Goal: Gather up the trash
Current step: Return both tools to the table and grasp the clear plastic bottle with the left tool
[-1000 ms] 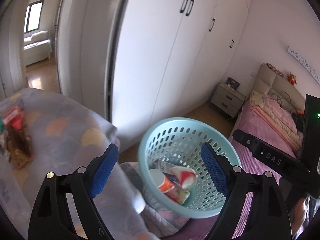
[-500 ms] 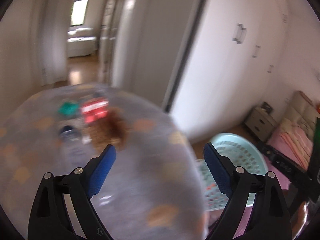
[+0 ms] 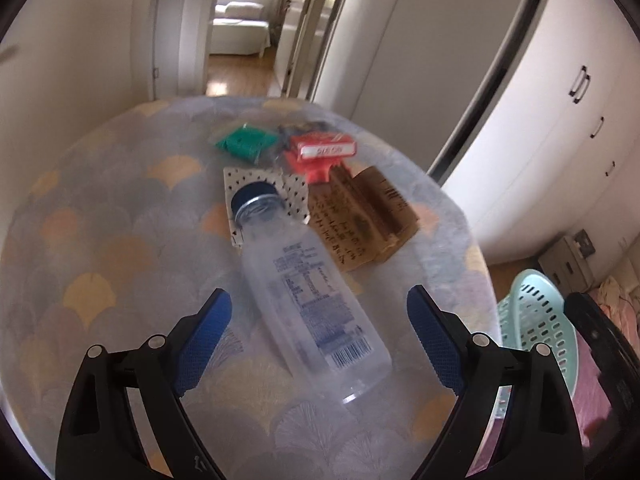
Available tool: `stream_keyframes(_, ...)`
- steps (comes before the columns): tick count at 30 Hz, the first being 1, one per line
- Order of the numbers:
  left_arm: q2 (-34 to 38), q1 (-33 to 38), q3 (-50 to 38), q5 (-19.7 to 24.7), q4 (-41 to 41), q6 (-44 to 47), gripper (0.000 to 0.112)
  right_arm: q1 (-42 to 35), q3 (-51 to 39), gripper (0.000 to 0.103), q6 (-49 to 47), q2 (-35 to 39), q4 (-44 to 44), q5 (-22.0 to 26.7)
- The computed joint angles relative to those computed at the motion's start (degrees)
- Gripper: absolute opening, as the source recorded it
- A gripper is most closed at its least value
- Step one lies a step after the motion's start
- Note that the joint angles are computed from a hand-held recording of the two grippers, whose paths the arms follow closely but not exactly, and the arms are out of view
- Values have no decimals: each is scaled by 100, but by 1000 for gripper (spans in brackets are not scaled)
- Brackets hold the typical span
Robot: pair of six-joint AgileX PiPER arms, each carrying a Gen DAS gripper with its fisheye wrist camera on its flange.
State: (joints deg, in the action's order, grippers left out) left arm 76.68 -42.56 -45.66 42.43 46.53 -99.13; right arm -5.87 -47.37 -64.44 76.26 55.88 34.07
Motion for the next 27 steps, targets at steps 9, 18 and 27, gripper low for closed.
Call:
stream_keyframes(9, 468, 495, 6, -405, -106, 109, 86, 631, -326, 47, -246, 491, 397, 141)
stream_keyframes(18, -48, 728, 527, -921, -137, 579, 63, 1206, -983, 48, 207, 1297, 299, 281)
stream_keyframes(27, -882, 1056, 1148, -1172, -498, 1082, 58, 2076, -1281, 72, 851, 1867, -370, -611)
